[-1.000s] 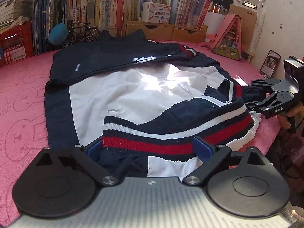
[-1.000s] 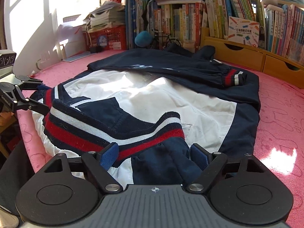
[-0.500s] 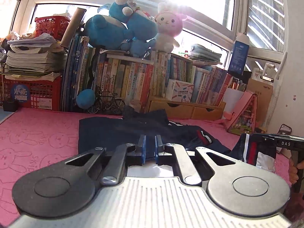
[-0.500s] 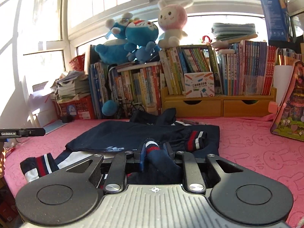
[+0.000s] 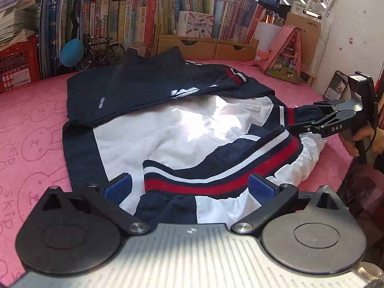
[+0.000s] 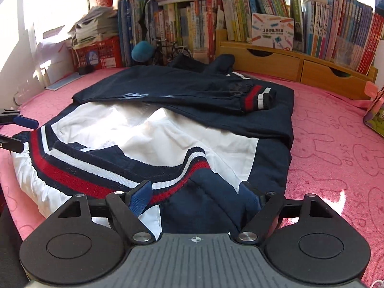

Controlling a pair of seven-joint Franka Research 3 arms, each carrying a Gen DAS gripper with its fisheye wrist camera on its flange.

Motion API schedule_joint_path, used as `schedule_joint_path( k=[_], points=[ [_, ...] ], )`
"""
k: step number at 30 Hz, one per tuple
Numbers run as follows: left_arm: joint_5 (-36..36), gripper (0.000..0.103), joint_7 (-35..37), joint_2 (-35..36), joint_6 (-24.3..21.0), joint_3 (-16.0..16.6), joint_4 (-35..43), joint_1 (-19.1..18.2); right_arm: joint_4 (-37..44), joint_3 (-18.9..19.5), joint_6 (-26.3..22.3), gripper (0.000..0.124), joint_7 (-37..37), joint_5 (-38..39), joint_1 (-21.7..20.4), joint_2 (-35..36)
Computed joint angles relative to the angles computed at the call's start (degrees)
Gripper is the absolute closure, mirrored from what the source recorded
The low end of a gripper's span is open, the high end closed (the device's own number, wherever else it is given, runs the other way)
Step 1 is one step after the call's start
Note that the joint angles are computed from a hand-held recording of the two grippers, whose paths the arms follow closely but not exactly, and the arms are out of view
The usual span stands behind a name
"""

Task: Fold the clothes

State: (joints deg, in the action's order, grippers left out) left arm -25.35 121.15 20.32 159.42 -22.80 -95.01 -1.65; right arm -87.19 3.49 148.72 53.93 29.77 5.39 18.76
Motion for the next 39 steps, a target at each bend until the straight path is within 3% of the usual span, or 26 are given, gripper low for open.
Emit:
schedule_joint_path(
  k=[2,3,4,5,6,7,8,9,11,12,13,16,17,19,20,21,23,25,26,28,31,32,35,37,38,39],
  points=[
    [4.0,0.000,-4.9,1.2,-0.3,2.6,0.7,-2.5,0.1,-0.1,-2.0,0.037,-0.4,-0.9,0.1,-0.3],
    [4.5,0.000,-6.3,1.8,-0.1,2.6,0.9,-2.7,-0.2,-0.3,-2.4,0.039,0.0,-1.8,0.5,-0.5],
    [4.1,0.001,-5.5,1.6,3.3,1.6,-0.8,-2.3,-0.7,-0.7,-2.2,0.040,1.0,-3.2,1.3,-0.7],
    [4.0,0.009,-4.7,1.2,6.1,0.6,-2.4,-1.9,-1.9,-0.8,-0.9,0.043,1.4,-4.0,1.9,-1.3],
    [5.1,0.028,-6.0,0.6,8.2,0.8,-3.6,-2.4,-4.1,-0.5,1.5,0.053,0.6,-4.1,2.2,-2.5],
    [5.5,0.040,-7.2,-0.2,10.7,2.8,-4.9,-4.6,-6.4,-0.5,4.1,0.060,0.0,-4.6,2.7,-3.9],
    [9.9,0.059,-11.6,-1.0,13.0,3.7,-6.2,-5.2,-8.4,-1.0,6.9,0.080,0.9,-6.2,3.6,-5.2],
    [10.7,0.076,-12.7,-1.5,14.9,2.5,-6.8,-4.0,-10.1,-1.5,9.6,0.094,2.2,-7.8,4.4,-6.3],
    [4.5,0.085,-8.6,-1.4,18.3,-5.6,-6.2,3.2,-11.5,-0.4,13.1,0.099,1.3,-4.6,3.6,-7.9],
    [2.3,0.086,-7.0,-1.0,20.2,-9.6,-5.6,6.6,-11.2,0.8,14.6,0.101,-0.7,-0.2,2.5,-8.4],
    [2.2,0.086,-7.4,-0.3,22.5,-11.5,-4.5,8.3,-10.5,2.2,16.2,0.102,-3.3,5.3,1.3,-8.7],
    [4.6,0.085,-10.8,1.9,26.9,-8.5,-0.1,5.8,-6.1,4.4,18.6,0.102,-10.3,17.3,-0.6,-7.2],
    [5.4,0.084,-11.2,3.0,24.8,-9.4,1.5,6.8,-4.0,5.1,18.9,0.102,-11.7,19.8,-1.3,-6.2],
    [6.8,0.077,-11.5,5.0,19.2,-11.7,4.8,9.2,-2.9,1.6,16.0,0.102,-5.7,13.2,0.9,-4.8],
    [7.2,0.062,-11.2,5.3,14.4,-13.5,5.2,11.0,-2.4,-0.2,13.8,0.102,-1.9,8.5,1.9,-4.1],
    [7.4,0.040,-10.5,4.9,10.5,-13.7,4.6,11.7,-1.6,-1.5,11.5,0.101,1.5,4.2,2.6,-3.3],
    [7.2,0.017,-8.6,4.1,3.3,-12.6,3.9,11.4,-2.4,-2.6,6.3,0.097,4.4,-1.8,2.9,-3.1],
    [7.9,0.016,-6.0,3.1,-0.5,-10.9,2.5,10.1,-4.1,-2.2,2.8,0.082,3.4,-4.1,2.3,-3.6],
    [8.8,0.015,-5.3,2.9,-2.5,-9.6,2.4,9.0,-5.2,-1.6,2.3,0.070,1.5,-3.8,1.7,-4.1],
    [9.3,0.011,-3.6,3.0,-5.1,-7.9,2.9,7.4,-6.2,-0.3,3.1,0.059,-3.0,-1.2,0.6,-4.9],
    [4.0,0.014,2.1,3.8,-6.2,-8.9,3.4,8.0,-3.6,0.8,1.7,0.040,-7.7,3.1,-0.7,-4.4],
    [2.0,0.023,3.8,3.9,-5.5,-9.3,3.1,8.1,-2.2,0.9,0.6,0.033,-8.9,3.8,-1.0,-3.7],
    [2.3,0.043,4.8,2.6,0.1,-6.1,0.5,4.6,3.0,0.7,-3.1,0.021,-11.0,2.7,-0.8,-0.6],
    [0.5,0.051,6.1,1.4,3.4,-5.6,-1.8,4.0,6.2,-1.0,-5.7,0.021,-7.8,-3.3,1.1,1.9],
    [-0.6,0.063,6.4,0.6,4.5,-5.5,-2.9,4.1,7.5,-1.5,-7.9,0.022,-6.3,-5.5,1.7,2.9],
    [-1.9,0.069,6.6,-0.3,5.2,-5.6,-3.9,4.4,7.5,-1.1,-9.5,0.034,-6.4,-5.9,1.5,3.1]
  ],
)
